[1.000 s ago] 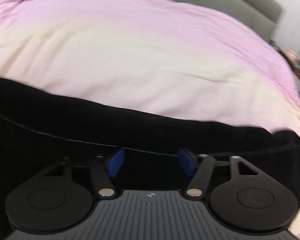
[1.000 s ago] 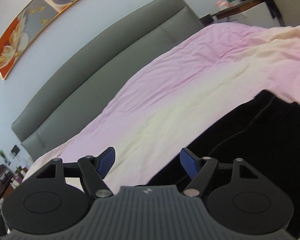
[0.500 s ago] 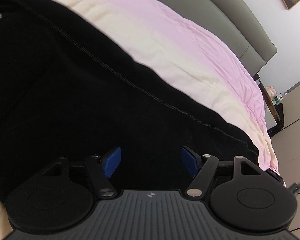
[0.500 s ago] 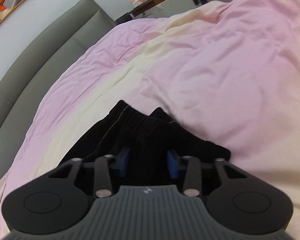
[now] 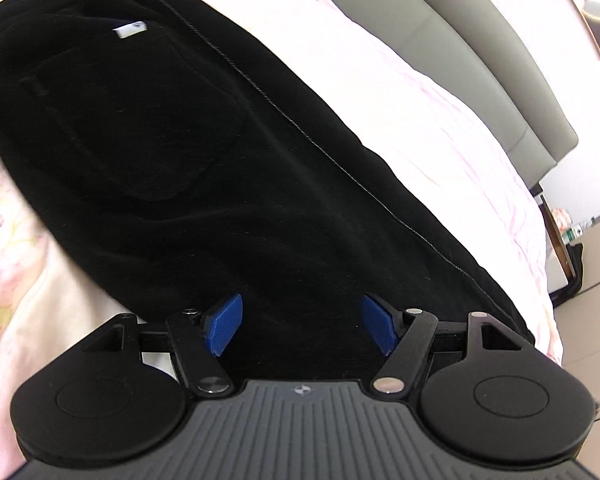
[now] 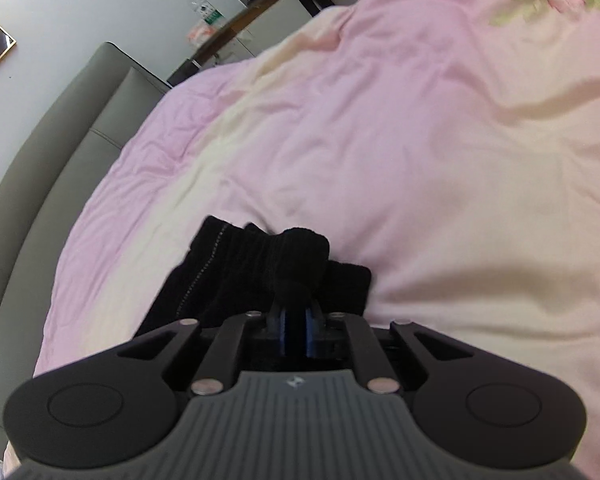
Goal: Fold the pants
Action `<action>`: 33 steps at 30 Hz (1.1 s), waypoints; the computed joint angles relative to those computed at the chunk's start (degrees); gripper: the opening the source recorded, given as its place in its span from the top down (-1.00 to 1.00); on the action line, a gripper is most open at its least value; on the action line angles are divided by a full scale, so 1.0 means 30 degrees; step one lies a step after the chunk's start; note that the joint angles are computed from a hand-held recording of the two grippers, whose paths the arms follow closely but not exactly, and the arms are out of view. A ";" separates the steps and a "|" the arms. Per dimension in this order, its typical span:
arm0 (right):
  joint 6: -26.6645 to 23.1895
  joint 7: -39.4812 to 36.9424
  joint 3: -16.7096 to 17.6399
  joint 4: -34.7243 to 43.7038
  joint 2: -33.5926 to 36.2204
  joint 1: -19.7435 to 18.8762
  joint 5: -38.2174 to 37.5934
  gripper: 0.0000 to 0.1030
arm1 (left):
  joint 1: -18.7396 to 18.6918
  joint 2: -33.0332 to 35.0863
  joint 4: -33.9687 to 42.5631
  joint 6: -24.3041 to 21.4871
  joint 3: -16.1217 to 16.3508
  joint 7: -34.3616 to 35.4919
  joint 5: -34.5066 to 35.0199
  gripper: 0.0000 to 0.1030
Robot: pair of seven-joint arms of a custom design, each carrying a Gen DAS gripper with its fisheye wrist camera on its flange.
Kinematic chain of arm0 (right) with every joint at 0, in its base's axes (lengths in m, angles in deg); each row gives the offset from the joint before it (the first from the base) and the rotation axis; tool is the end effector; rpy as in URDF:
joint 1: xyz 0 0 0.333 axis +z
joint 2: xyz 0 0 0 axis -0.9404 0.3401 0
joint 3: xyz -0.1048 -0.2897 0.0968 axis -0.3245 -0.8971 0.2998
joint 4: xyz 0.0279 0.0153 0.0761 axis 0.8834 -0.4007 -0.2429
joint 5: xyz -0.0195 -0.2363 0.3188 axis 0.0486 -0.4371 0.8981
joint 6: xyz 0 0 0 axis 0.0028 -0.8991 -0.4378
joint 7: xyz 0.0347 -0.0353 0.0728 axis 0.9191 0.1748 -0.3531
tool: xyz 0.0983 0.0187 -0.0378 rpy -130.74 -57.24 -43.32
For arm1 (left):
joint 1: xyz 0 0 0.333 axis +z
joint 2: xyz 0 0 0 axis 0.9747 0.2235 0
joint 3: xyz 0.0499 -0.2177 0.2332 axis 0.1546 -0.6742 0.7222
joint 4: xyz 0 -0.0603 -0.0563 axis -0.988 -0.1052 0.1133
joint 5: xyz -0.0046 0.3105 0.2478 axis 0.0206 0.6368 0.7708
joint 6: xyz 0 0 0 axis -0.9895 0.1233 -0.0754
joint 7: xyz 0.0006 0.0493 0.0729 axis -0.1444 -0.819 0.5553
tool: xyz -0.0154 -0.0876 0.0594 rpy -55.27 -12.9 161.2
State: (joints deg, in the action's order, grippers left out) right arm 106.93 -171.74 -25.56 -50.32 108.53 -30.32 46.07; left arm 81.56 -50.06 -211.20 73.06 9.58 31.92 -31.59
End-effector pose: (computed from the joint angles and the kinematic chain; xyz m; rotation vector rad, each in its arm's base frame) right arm 0.7118 0.1069 0.3724 -0.4841 2.2347 -0.5066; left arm 0.5409 0.0744 0.4759 -2.4640 1.3273 -1.1424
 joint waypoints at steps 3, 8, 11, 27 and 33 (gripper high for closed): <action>-0.1155 -0.0895 0.0035 0.0554 -0.0005 0.0084 -0.0928 0.90 | 0.0114 -0.0226 -0.0196 -0.0166 0.0077 -0.0225 0.0187 -0.56; 0.0345 0.1710 -0.1624 -0.0909 -0.0324 0.1534 -0.1640 0.71 | 0.0057 -0.0682 -0.0962 0.1361 0.0073 -0.0488 0.0048 -0.56; -0.0895 0.3041 -0.3620 -0.1751 -0.0364 0.3630 -0.1065 -0.19 | -0.0199 -0.0996 -0.1711 0.3422 0.0225 -0.0891 -0.0447 -0.56; 0.5916 0.2211 0.2060 -0.1163 0.0555 -0.1942 0.1784 -0.22 | 0.0902 0.1723 -0.0442 0.4629 0.0888 0.0022 -0.7124 -0.73; 0.7717 0.1119 0.4952 -0.0707 0.0905 -0.4505 0.2180 0.46 | 0.2239 0.4032 0.1848 0.4700 -0.0374 -0.0277 -0.6386 -0.79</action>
State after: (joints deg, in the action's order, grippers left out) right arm 130.08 -168.38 -10.71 -52.44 111.25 -43.83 52.60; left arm 88.28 -37.97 -205.65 87.16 8.46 31.08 -50.75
